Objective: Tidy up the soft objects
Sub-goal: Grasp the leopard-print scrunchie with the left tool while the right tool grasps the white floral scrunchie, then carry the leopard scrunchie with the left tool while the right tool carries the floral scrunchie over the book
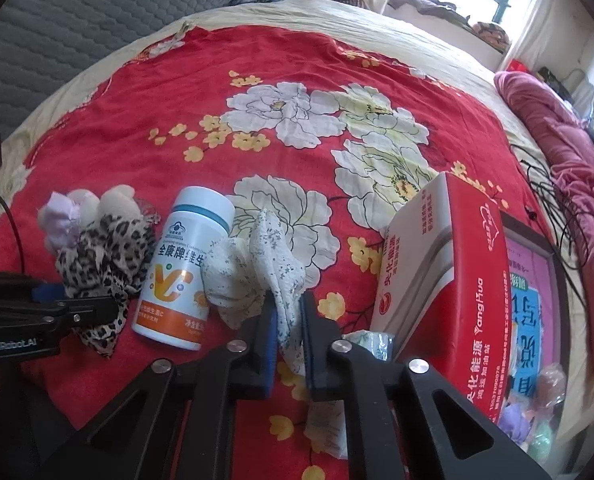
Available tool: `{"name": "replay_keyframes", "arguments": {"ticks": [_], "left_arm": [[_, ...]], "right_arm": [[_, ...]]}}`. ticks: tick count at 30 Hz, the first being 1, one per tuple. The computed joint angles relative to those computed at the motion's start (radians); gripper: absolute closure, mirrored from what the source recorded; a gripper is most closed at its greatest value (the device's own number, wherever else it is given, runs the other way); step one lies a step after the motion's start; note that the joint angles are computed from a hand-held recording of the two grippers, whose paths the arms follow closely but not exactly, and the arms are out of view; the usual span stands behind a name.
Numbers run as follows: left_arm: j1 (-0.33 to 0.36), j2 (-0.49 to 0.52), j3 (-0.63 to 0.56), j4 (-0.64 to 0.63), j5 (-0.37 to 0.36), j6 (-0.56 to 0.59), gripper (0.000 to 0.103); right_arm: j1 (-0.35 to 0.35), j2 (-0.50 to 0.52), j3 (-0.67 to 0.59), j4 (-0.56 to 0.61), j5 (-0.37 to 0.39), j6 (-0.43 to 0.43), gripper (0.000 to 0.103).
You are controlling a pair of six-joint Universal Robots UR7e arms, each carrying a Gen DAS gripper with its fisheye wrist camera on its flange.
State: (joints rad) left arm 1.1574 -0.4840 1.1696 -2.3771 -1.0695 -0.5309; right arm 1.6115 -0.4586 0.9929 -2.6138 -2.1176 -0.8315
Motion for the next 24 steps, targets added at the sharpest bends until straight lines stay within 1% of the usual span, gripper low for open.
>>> {"name": "replay_keyframes", "arguments": {"ticks": [2,6,9,12,17,24], "left_arm": [[-0.005,-0.005,0.01,-0.01,0.0,0.015,0.089],[-0.02,-0.017,0.03,-0.034,0.006,0.038,0.089],[-0.033,-0.026,0.041,-0.052,0.016,0.055,0.089],[-0.044,-0.037,0.048,-0.061,0.019,0.063,0.089],[-0.066,-0.046,0.045,-0.077,0.033,0.081,0.089],[-0.107,-0.045,0.015,-0.06,0.062,0.094,0.089]], "right_arm": [[-0.005,-0.011,0.004,0.023,0.026,0.025,0.098],[-0.006,-0.036,0.037,-0.013,0.07,0.028,0.098],[-0.002,-0.051,0.057,-0.045,0.085,0.013,0.098],[0.002,-0.073,0.077,-0.052,0.111,0.014,0.098],[0.01,-0.107,0.109,-0.073,0.14,0.01,0.098],[0.016,-0.168,0.145,-0.092,0.18,0.04,0.098]]}}
